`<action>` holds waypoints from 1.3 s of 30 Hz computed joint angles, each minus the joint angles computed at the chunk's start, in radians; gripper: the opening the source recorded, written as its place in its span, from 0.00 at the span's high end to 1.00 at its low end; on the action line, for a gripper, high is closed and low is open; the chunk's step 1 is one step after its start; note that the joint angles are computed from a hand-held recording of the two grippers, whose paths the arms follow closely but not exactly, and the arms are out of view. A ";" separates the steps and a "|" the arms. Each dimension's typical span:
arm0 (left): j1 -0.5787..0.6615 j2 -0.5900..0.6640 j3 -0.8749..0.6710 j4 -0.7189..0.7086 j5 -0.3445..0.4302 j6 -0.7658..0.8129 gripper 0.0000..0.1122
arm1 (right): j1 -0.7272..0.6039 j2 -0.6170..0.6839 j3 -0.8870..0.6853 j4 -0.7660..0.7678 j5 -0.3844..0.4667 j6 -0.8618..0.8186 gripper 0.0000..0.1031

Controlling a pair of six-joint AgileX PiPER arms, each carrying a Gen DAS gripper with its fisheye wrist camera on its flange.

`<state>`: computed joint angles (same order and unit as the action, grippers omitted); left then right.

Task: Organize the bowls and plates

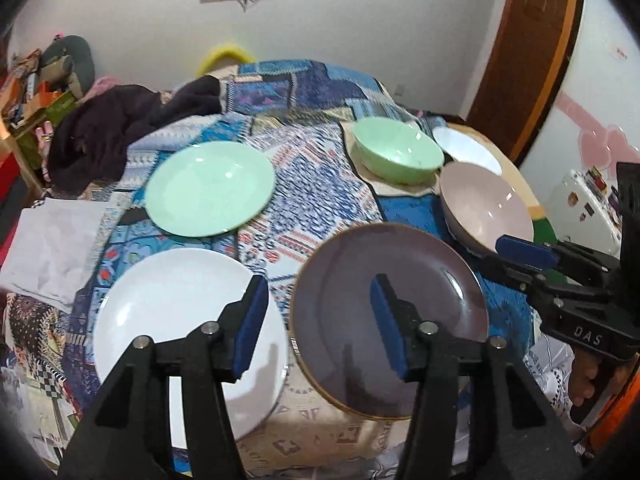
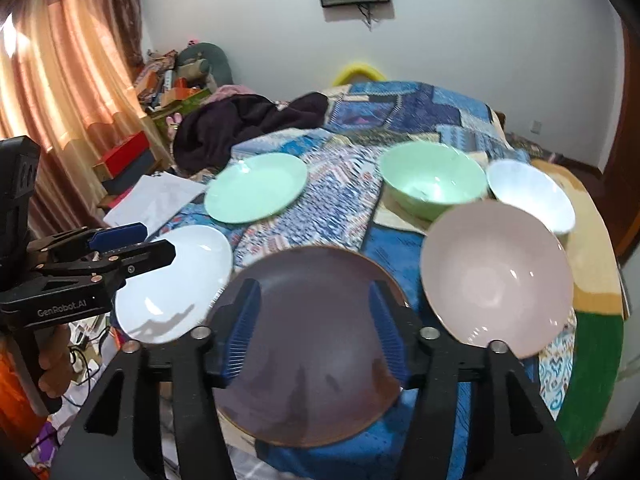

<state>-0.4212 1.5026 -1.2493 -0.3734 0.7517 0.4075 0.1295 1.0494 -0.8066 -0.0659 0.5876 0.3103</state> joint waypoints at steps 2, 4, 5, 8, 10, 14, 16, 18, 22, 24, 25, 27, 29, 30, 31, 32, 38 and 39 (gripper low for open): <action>0.018 -0.011 0.005 0.001 -0.007 0.000 0.49 | 0.030 0.016 -0.015 -0.029 -0.009 0.025 0.42; 0.041 -0.022 0.008 0.007 -0.010 -0.004 0.43 | 0.063 0.043 -0.036 -0.061 -0.018 0.057 0.38; 0.053 -0.027 0.009 0.006 -0.010 -0.002 0.42 | 0.071 0.051 -0.044 -0.064 -0.020 0.060 0.37; 0.106 -0.039 0.009 -0.005 0.003 0.010 0.37 | 0.098 0.097 -0.074 -0.058 -0.032 0.053 0.37; 0.138 -0.043 0.010 -0.009 0.007 0.017 0.35 | 0.121 0.133 -0.099 -0.065 -0.037 0.056 0.37; 0.223 -0.047 0.010 -0.038 0.023 0.053 0.31 | 0.156 0.212 -0.148 -0.059 -0.048 0.042 0.37; 0.260 -0.048 0.014 -0.045 0.023 0.066 0.29 | 0.167 0.247 -0.167 -0.054 -0.053 0.035 0.37; 0.301 -0.045 0.019 -0.051 0.019 0.080 0.27 | 0.175 0.285 -0.192 -0.036 -0.053 0.017 0.37; 0.371 -0.022 0.023 -0.055 0.014 0.102 0.26 | 0.175 0.369 -0.241 0.022 -0.050 -0.036 0.37; 0.405 0.002 0.019 -0.058 0.019 0.106 0.26 | 0.169 0.409 -0.265 0.058 -0.047 -0.069 0.37; 0.420 0.014 0.018 -0.061 0.021 0.111 0.26 | 0.164 0.426 -0.275 0.079 -0.044 -0.090 0.37; 0.445 0.037 0.018 -0.058 0.019 0.112 0.26 | 0.154 0.459 -0.297 0.119 -0.032 -0.126 0.37; 0.464 0.060 0.020 -0.053 0.015 0.113 0.26 | 0.143 0.494 -0.322 0.167 -0.020 -0.171 0.37; 0.476 0.071 0.020 -0.055 0.016 0.120 0.26 | 0.137 0.513 -0.335 0.186 -0.013 -0.190 0.37; 0.486 0.082 0.021 -0.057 0.017 0.124 0.26 | 0.132 0.533 -0.349 0.202 -0.007 -0.207 0.37; 0.496 0.095 0.022 -0.058 0.017 0.127 0.26 | 0.130 0.547 -0.361 0.211 0.001 -0.218 0.37; 0.534 0.146 0.022 -0.085 0.029 0.159 0.31 | 0.145 0.624 -0.423 0.194 0.034 -0.235 0.47; 0.538 0.153 0.023 -0.093 0.033 0.170 0.35 | 0.142 0.630 -0.427 0.204 0.039 -0.251 0.49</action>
